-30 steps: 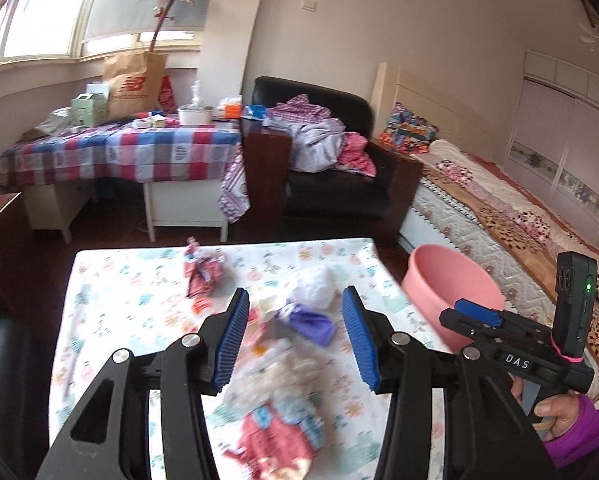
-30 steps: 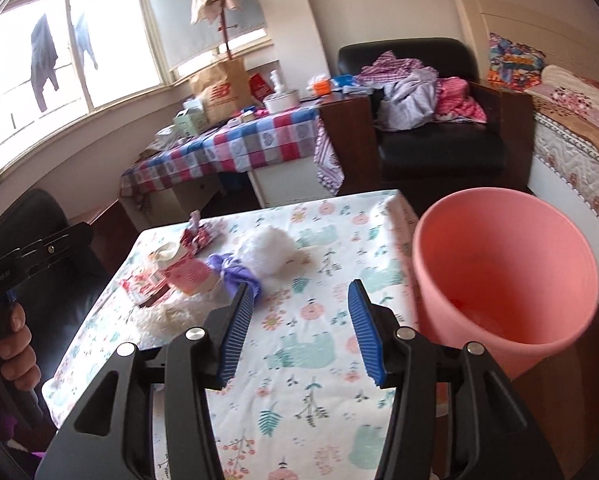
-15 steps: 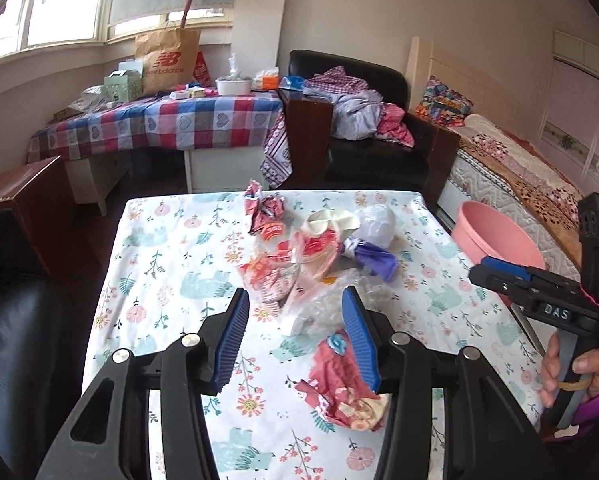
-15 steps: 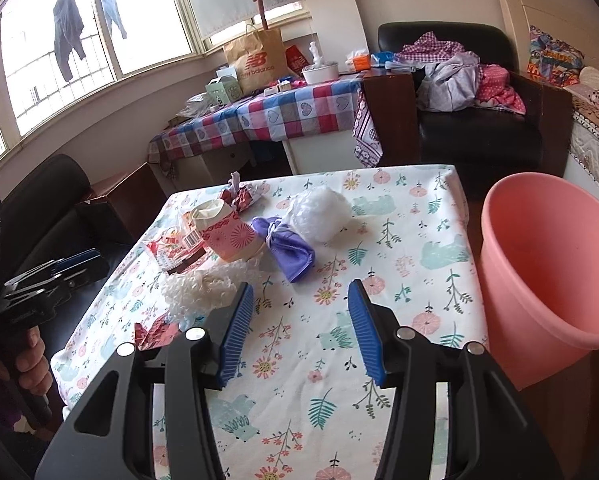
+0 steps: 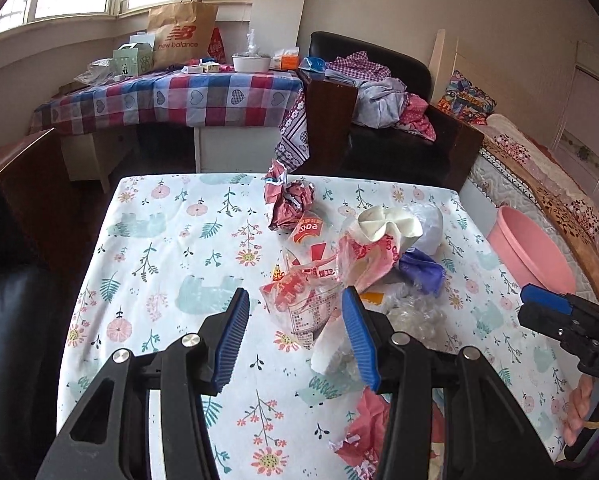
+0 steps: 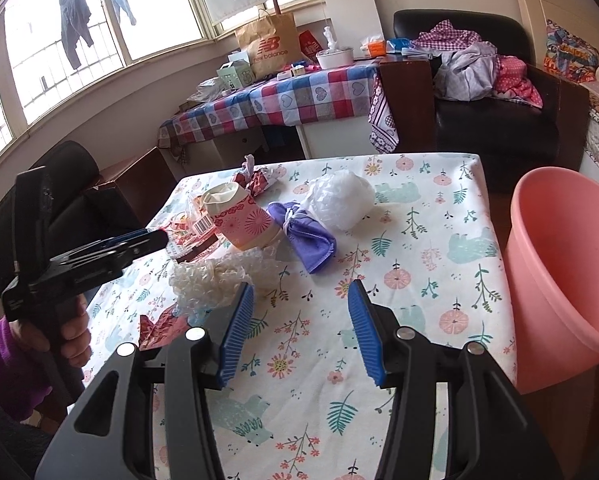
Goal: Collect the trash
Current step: 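Grasp the clear barcoded plastic bag with the left tool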
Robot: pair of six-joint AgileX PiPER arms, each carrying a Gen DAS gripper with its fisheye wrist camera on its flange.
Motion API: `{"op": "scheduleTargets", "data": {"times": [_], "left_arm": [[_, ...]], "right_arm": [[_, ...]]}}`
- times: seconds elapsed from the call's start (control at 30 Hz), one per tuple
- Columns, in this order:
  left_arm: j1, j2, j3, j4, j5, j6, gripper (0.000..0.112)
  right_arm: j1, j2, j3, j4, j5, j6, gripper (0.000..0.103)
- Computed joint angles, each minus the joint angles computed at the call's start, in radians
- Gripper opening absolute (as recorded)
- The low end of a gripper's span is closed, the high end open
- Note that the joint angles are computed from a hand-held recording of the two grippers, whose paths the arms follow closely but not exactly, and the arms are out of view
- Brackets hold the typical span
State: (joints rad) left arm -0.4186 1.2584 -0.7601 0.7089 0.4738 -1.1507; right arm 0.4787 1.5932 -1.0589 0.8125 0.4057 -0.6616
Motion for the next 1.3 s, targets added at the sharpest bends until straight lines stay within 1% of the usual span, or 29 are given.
{"op": "scheduleTargets", "data": {"times": [0.07, 0.17, 0.27, 0.3, 0.33, 0.37, 0.4, 0.5, 0.57, 0.77, 1.0, 1.1, 1.2, 1.3], "left_arm": [[0.031, 0.017, 0.003, -0.022, -0.031, 0.028, 0.047], [0.080, 0.025, 0.017, -0.092, -0.095, 0.106, 0.046], [0.106, 0.014, 0.040, -0.146, -0.148, 0.168, 0.033], [0.107, 0.010, 0.046, -0.133, -0.160, 0.162, 0.023], [0.106, 0.006, 0.053, -0.129, -0.173, 0.166, 0.018], [0.106, 0.003, 0.056, -0.134, -0.178, 0.175, 0.017], [0.107, -0.001, 0.061, -0.126, -0.184, 0.169, 0.012], [0.102, -0.022, 0.077, -0.097, -0.195, 0.135, 0.009], [0.096, -0.046, 0.091, -0.063, -0.193, 0.090, 0.007], [0.089, -0.114, 0.124, -0.077, -0.177, 0.073, 0.007], [0.090, -0.172, 0.152, -0.123, -0.152, 0.082, 0.007], [0.078, -0.185, 0.158, -0.117, -0.141, 0.063, 0.007], [0.071, -0.187, 0.161, -0.120, -0.140, 0.057, 0.007], [0.069, -0.186, 0.160, -0.124, -0.138, 0.057, 0.007]], "right_arm": [[0.004, 0.009, -0.011, 0.000, 0.010, -0.004, 0.050], [0.020, 0.021, -0.032, -0.021, 0.022, 0.011, 0.050], [0.035, 0.037, -0.060, -0.051, 0.037, 0.035, 0.050], [0.041, 0.043, -0.071, -0.061, 0.041, 0.043, 0.050], [0.044, 0.047, -0.079, -0.068, 0.045, 0.048, 0.050], [0.049, 0.056, -0.095, -0.077, 0.051, 0.055, 0.050], [0.054, 0.062, -0.107, -0.087, 0.054, 0.065, 0.050], [0.062, 0.087, -0.155, -0.099, 0.073, 0.078, 0.050], [0.067, 0.108, -0.195, -0.114, 0.083, 0.093, 0.050], [0.091, 0.224, -0.378, -0.162, 0.157, 0.176, 0.050], [0.144, 0.360, -0.571, -0.304, 0.212, 0.313, 0.050], [0.157, 0.396, -0.609, -0.356, 0.219, 0.368, 0.050], [0.178, 0.410, -0.611, -0.422, 0.200, 0.420, 0.050], [0.180, 0.416, -0.600, -0.405, 0.198, 0.393, 0.050]]}}
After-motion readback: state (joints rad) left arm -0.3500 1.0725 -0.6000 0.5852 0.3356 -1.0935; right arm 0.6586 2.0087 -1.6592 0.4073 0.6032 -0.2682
